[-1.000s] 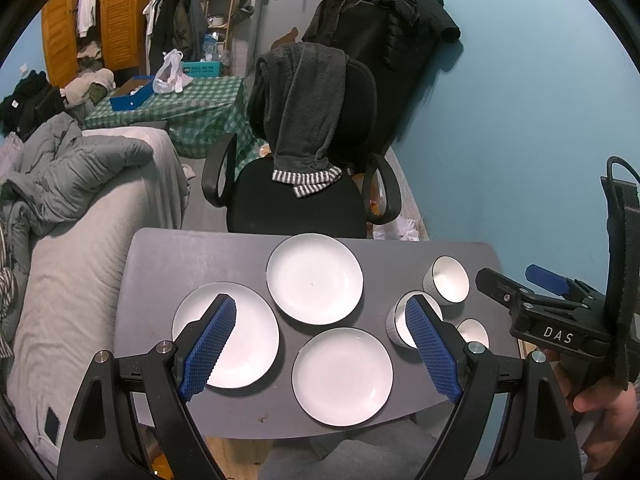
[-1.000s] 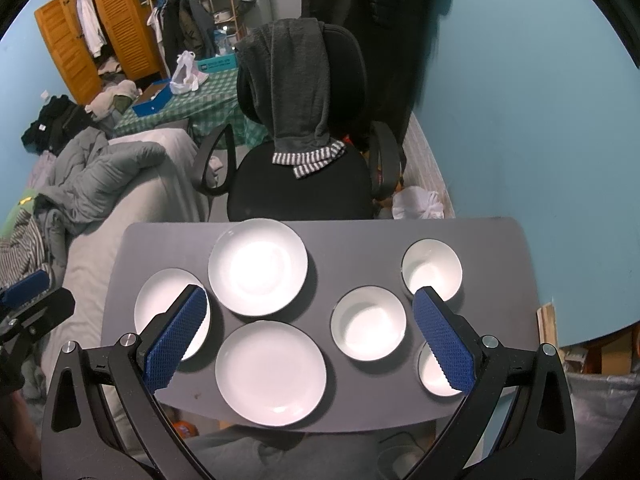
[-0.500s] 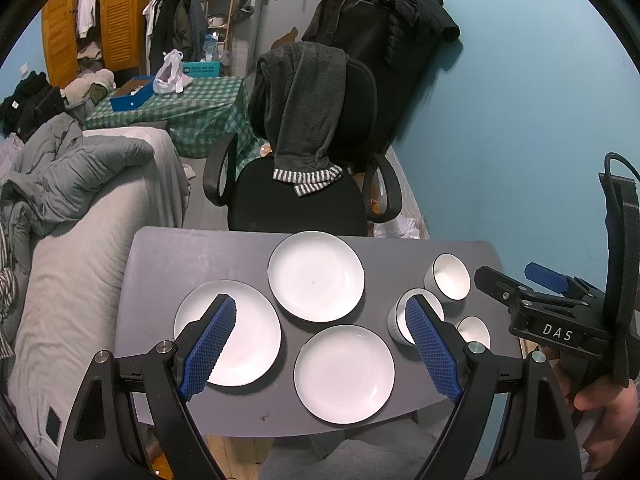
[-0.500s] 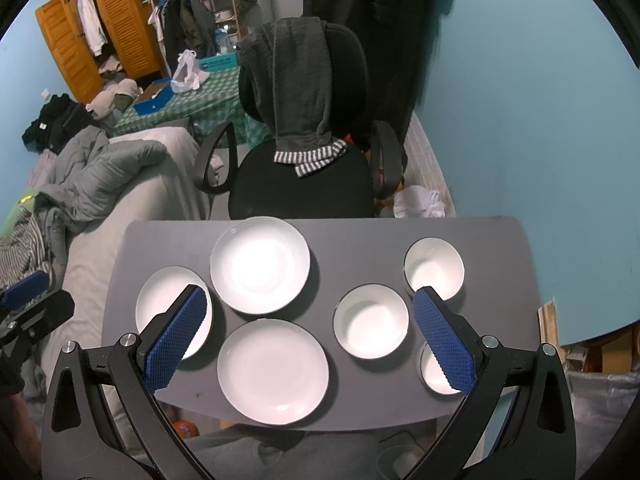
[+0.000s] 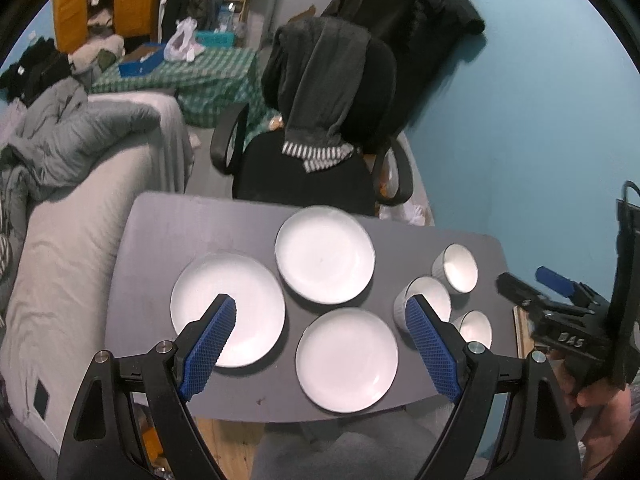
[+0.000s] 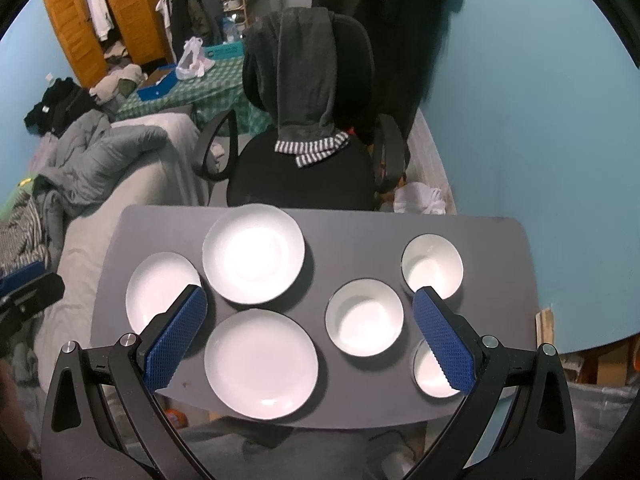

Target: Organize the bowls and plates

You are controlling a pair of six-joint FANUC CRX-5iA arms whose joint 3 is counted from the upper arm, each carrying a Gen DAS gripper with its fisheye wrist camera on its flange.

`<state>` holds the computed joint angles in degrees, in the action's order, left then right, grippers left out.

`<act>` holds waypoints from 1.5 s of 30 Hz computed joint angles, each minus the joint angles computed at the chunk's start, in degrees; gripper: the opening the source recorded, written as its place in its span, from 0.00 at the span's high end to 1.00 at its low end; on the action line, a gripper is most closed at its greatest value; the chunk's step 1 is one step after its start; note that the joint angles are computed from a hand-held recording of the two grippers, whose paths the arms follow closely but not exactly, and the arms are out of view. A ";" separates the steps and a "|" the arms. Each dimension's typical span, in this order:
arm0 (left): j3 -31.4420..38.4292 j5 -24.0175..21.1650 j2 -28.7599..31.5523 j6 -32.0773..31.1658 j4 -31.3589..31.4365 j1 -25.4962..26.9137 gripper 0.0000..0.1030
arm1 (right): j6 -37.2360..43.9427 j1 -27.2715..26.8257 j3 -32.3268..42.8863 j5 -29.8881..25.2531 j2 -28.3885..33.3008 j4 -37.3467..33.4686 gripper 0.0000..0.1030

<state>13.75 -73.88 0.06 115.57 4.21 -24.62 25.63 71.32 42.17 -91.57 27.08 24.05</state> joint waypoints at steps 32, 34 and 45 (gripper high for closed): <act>-15.68 2.34 1.11 -10.64 3.19 0.29 0.14 | -2.59 -2.00 -27.18 17.36 -10.64 -15.21 0.01; -16.71 3.23 1.05 -11.26 4.43 0.81 0.14 | -2.90 -2.10 -28.05 17.88 -10.83 -16.13 0.01; -20.63 5.98 3.55 -11.26 9.01 1.72 0.14 | -2.49 -2.17 -30.71 18.85 -9.75 -19.65 0.01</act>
<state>-6.88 -67.90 3.61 104.30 13.22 -22.90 23.14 69.14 11.46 -72.72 17.33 4.40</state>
